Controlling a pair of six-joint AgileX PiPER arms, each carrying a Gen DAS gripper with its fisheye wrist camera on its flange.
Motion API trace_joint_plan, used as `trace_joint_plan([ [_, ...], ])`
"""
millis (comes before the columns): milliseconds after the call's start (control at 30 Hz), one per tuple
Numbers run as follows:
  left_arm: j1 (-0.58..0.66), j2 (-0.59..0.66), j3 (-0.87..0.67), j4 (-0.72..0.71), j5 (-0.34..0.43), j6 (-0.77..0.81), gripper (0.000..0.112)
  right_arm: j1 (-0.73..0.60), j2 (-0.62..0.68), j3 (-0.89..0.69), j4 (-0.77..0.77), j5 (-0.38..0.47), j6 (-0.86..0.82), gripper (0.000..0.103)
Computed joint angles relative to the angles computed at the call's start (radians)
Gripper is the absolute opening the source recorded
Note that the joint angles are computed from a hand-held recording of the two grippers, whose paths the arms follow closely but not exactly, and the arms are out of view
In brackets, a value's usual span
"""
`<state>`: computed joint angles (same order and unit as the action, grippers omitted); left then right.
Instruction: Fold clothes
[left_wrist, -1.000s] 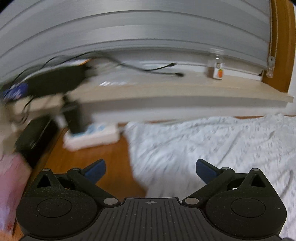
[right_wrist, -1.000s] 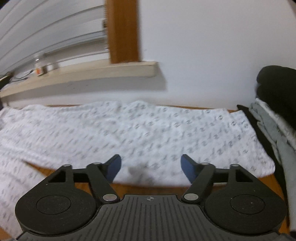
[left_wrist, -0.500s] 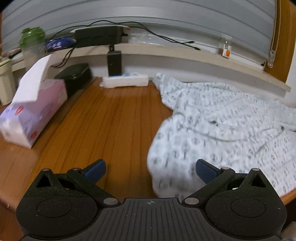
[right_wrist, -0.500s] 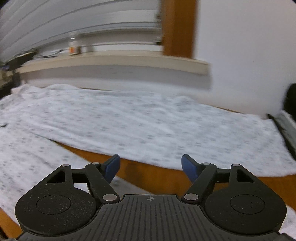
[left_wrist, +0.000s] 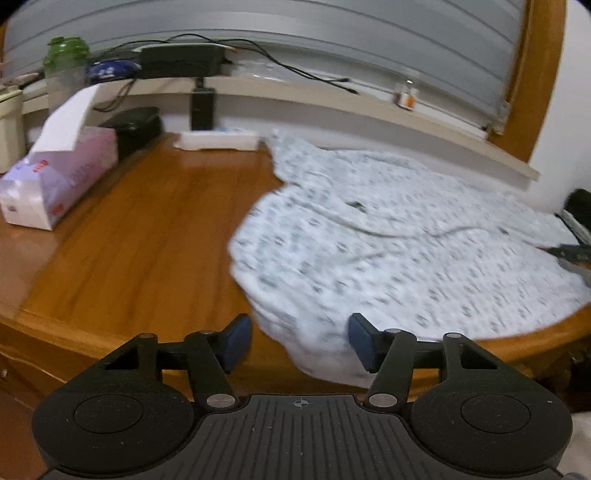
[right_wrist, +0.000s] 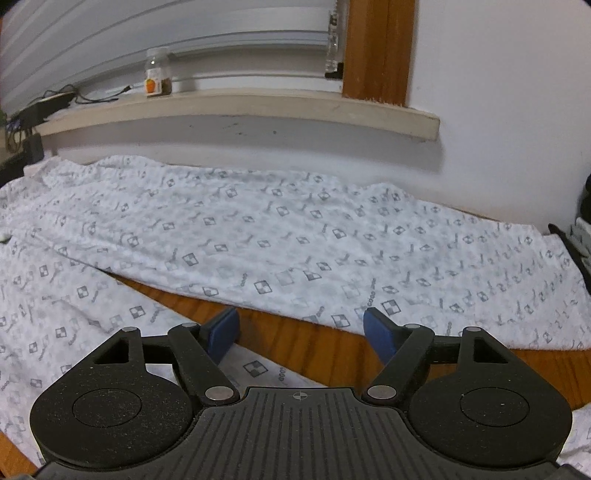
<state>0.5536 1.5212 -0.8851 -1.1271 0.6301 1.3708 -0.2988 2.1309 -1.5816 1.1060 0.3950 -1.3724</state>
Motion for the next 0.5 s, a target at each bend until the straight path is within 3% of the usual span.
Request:
trace_joint_plan([
  [100,-0.045,-0.020,0.030,-0.013,-0.027,0.008,0.069,0.001,-0.007,0.015,0.027,-0.010,-0.032,0.074],
  [167,-0.080,-0.022,0.038,-0.025,-0.057,0.022,0.066,-0.001,-0.006,0.014,0.030,-0.007,-0.037,0.074],
  [200,-0.101,-0.026,0.046,-0.037,-0.088,0.036,0.059,-0.002,-0.005,0.012,0.029,-0.004,-0.036,0.074],
  [233,-0.116,-0.028,0.051,-0.048,-0.108,0.051,0.044,-0.004,-0.004,0.010,0.027,0.000,-0.032,0.074],
  [267,-0.116,-0.025,0.049,-0.059,-0.100,0.067,0.026,-0.005,-0.003,0.007,0.025,0.003,-0.026,0.074],
  [300,-0.107,-0.023,0.043,-0.064,-0.073,0.077,0.017,-0.007,-0.002,0.004,0.023,0.006,-0.021,0.074],
  [500,0.044,-0.081,-0.070,0.067,0.038,0.045,0.011,-0.007,0.001,-0.004,-0.001,0.013,0.009,0.074],
])
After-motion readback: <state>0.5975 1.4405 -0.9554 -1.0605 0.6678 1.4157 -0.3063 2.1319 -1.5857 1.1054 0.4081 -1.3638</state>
